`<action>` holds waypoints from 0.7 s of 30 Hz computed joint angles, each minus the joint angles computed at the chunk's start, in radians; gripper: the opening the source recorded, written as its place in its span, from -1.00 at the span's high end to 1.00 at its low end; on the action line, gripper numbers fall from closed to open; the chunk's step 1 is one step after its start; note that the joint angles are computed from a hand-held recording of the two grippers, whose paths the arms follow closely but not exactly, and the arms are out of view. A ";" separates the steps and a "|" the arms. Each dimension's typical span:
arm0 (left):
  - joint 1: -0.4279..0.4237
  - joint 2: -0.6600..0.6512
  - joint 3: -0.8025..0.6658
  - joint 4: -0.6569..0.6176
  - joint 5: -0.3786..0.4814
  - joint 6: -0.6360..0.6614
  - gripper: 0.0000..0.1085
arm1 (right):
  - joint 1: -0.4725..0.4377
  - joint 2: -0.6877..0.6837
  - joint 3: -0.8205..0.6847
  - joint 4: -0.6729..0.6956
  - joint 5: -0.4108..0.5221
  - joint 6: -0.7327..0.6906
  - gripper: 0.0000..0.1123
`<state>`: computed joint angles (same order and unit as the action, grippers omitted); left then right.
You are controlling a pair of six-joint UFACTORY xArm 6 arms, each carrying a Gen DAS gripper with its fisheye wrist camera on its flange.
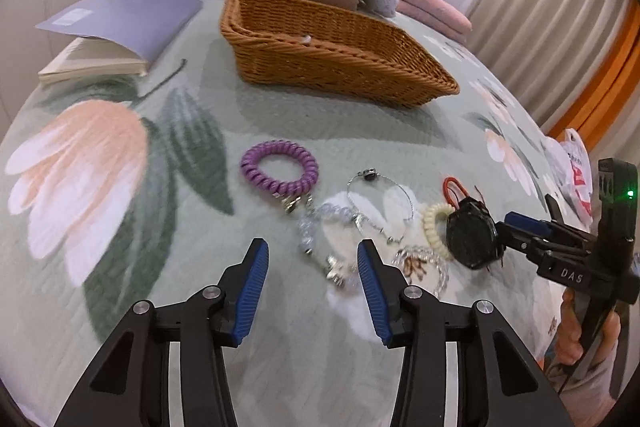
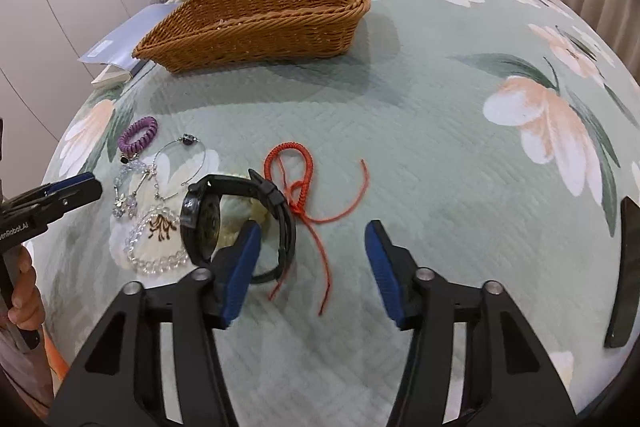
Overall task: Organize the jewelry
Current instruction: 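Grasp the black watch with the right tool while the left tool grasps a silver charm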
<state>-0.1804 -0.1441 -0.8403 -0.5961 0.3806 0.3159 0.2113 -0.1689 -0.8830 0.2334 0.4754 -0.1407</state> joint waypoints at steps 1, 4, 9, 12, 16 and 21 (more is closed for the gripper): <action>-0.007 0.018 -0.013 0.037 -0.005 -0.030 0.20 | 0.002 0.010 -0.007 0.000 -0.001 0.001 0.12; -0.018 0.066 -0.047 0.144 0.008 -0.117 0.57 | 0.005 0.034 -0.026 0.018 0.002 -0.010 0.16; -0.030 0.076 -0.041 0.289 -0.026 -0.233 0.65 | 0.023 0.061 -0.044 0.010 0.011 -0.013 0.51; -0.026 0.075 -0.036 0.356 -0.032 -0.287 0.83 | 0.034 0.062 -0.033 -0.046 -0.006 0.031 0.79; -0.023 0.056 -0.013 0.311 -0.048 -0.245 0.83 | 0.038 0.034 -0.012 -0.014 -0.014 0.016 0.85; -0.024 0.010 0.023 0.044 -0.045 -0.044 0.83 | 0.024 -0.037 0.049 -0.084 -0.029 0.060 0.84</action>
<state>-0.2041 -0.1337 -0.8169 -0.5521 0.3357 0.2723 0.2353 -0.2060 -0.8341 0.1493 0.4469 -0.0806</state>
